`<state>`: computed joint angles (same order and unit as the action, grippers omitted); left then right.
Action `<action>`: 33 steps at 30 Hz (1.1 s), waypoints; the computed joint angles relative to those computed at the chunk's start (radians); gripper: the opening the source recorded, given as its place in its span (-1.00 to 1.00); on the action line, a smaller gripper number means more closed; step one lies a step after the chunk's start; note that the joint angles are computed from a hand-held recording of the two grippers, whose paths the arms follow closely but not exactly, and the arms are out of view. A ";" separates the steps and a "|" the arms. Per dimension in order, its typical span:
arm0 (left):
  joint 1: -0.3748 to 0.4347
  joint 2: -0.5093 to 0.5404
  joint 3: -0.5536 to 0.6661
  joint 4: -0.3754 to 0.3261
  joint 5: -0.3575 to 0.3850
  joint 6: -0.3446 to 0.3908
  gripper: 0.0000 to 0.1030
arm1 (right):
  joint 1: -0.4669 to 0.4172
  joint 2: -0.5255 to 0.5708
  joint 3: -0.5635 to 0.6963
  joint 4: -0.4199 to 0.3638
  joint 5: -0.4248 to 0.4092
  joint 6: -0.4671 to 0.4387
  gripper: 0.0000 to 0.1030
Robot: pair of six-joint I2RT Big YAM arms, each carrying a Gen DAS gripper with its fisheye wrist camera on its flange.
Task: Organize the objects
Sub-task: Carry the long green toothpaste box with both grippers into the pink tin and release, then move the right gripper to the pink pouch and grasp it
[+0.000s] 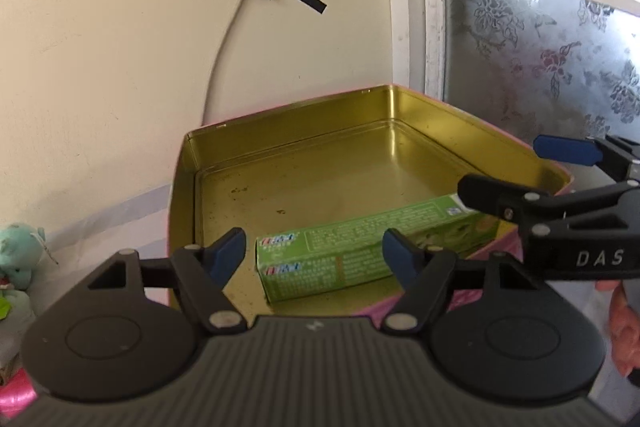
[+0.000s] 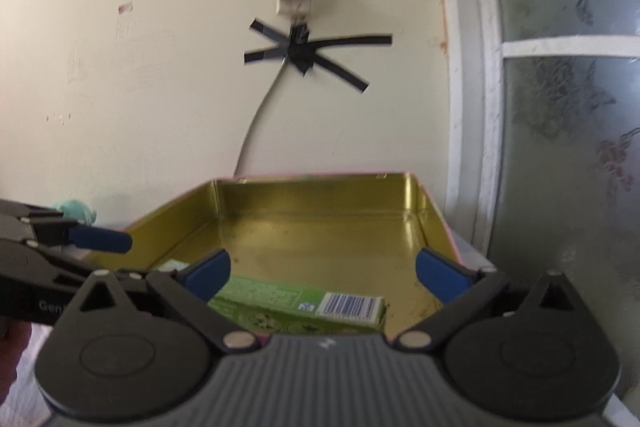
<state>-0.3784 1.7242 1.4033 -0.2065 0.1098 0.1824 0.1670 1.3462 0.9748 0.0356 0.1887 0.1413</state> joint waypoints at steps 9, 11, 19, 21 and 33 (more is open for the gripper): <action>0.036 -0.250 -0.332 0.233 0.070 0.002 0.50 | 0.171 -0.227 -0.246 0.142 0.189 0.051 1.00; 0.057 -0.288 -0.390 0.238 0.082 -0.006 0.51 | 0.200 -0.248 -0.257 0.080 0.201 0.088 1.00; 0.114 -0.308 -0.469 0.104 0.044 0.068 0.51 | 0.235 -0.241 -0.220 -0.218 0.120 0.195 0.90; 0.136 -0.319 -0.485 0.086 0.039 0.085 0.51 | 0.242 -0.237 -0.218 -0.258 0.093 0.202 0.68; 0.318 -0.371 -0.514 0.001 0.120 0.066 0.67 | 0.368 -0.132 -0.103 -0.355 0.038 0.119 -0.02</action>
<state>-0.0602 1.3529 0.8893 -0.2059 0.2297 0.2484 0.5350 1.2144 0.8722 -0.3196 0.2269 0.2600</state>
